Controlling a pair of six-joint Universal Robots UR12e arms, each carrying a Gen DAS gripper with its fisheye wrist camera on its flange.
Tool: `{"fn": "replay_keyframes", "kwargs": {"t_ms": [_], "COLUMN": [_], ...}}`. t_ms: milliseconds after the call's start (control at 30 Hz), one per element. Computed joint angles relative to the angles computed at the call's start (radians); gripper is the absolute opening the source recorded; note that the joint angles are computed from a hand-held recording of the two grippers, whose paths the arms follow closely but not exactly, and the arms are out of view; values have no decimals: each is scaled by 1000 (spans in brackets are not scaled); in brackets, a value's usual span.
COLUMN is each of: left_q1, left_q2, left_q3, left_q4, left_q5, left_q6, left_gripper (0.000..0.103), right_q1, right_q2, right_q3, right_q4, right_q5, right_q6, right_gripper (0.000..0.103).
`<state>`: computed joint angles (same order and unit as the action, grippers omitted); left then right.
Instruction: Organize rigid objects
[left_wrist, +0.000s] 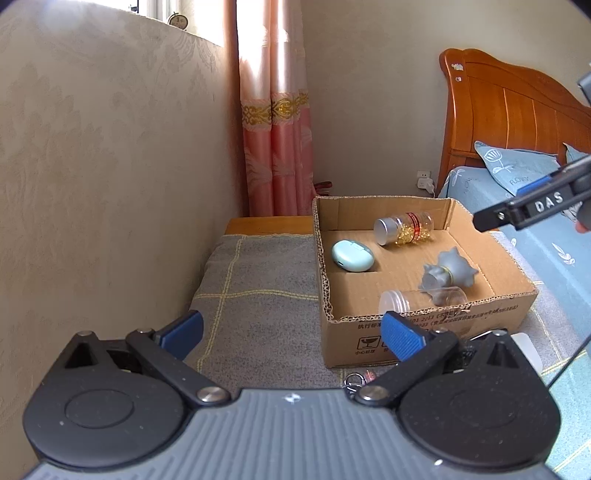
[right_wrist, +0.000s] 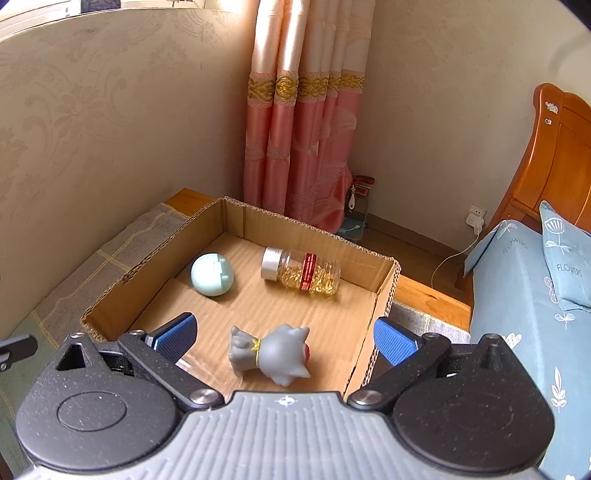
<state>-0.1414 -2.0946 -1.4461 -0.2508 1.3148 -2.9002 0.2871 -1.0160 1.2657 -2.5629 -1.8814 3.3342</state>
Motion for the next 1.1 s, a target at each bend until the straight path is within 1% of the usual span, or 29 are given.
{"fn": "replay_keyframes", "kwargs": {"t_ms": [167,300,467,633,700,833,900,933,1000,1100], "left_q1": [1,2,4,0,-2,-5,-5,-5,-6,-10], "left_q2": [4,7,6,2,1,-1,-3,-4,-7,-12], "left_q3": [-9,-14,-23,-25,-26,-24,-22,-21,-20,-17], "left_q4": [-3,-15,-23,-40,-46,-72,-91,-99,-112,-132], "left_q5": [-3,-2,-7,2,3,8,2,0,0,-1], "left_q6": [8,19,22,32,41,56,62,65,80,104], "left_gripper": [102,102,102,102,102,102,102,102,102,102], "right_q1": [16,34,54,74,76,71,70,67,59,58], "right_q2": [-24,-42,-57,-45,-37,-28,-25,-25,-34,-48], "right_q3": [47,91,143,160,159,166,169,172,190,210], "right_q4": [-32,-45,-39,-10,2,6,16,21,4,2], "right_q5": [-14,-48,-70,-100,-95,-62,-71,-66,-34,-32], "right_q6": [6,36,102,170,196,259,280,290,311,320], "right_gripper": [103,103,103,103,103,103,103,103,103,103]}}
